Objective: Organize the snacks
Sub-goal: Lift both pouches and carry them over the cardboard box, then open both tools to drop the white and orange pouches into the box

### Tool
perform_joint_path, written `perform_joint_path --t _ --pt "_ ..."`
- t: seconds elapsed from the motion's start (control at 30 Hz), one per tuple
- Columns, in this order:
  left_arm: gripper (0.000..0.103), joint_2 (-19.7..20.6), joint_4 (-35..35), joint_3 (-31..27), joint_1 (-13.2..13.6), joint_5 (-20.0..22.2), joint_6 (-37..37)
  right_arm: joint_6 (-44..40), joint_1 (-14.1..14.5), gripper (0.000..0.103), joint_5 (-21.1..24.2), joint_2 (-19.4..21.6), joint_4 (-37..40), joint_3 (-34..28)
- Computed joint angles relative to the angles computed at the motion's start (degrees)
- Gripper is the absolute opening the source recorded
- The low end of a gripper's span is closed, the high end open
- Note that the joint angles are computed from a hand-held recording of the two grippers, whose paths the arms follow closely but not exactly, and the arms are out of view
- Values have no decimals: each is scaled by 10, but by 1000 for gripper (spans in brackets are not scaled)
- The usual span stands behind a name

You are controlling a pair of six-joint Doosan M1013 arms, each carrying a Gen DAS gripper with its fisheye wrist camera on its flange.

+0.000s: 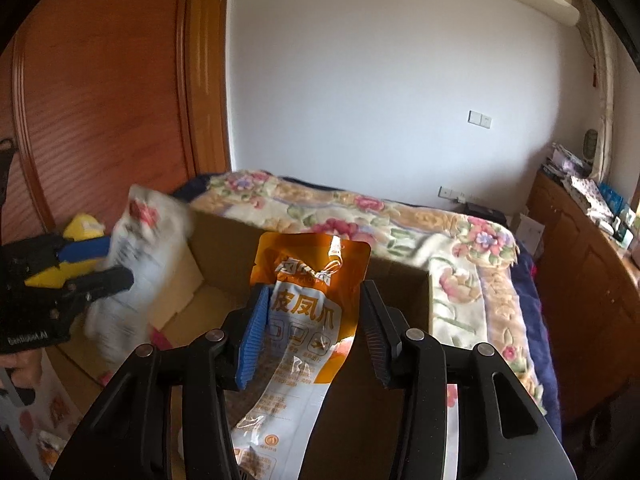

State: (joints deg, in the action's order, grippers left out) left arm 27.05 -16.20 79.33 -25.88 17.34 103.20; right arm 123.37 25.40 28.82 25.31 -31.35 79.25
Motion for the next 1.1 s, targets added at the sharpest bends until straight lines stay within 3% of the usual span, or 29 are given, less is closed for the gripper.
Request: perform_joint_path --t 0.13,0.23,0.63,0.9,1.1 --pt "54 -4 10 9 -2 -5 -6 -16 9 48 16 0 -6 6" --pt "54 -9 27 16 -3 -7 -19 -18 9 56 6 -6 12 15" --pt "55 -51 61 67 -9 -27 -34 6 9 56 -26 -52 33 67" --pt "56 -90 128 105 -20 -44 -78 78 26 56 -30 -95 -24 107" --pt "56 -114 105 132 -22 -50 -57 137 38 56 -25 -126 -66 142"
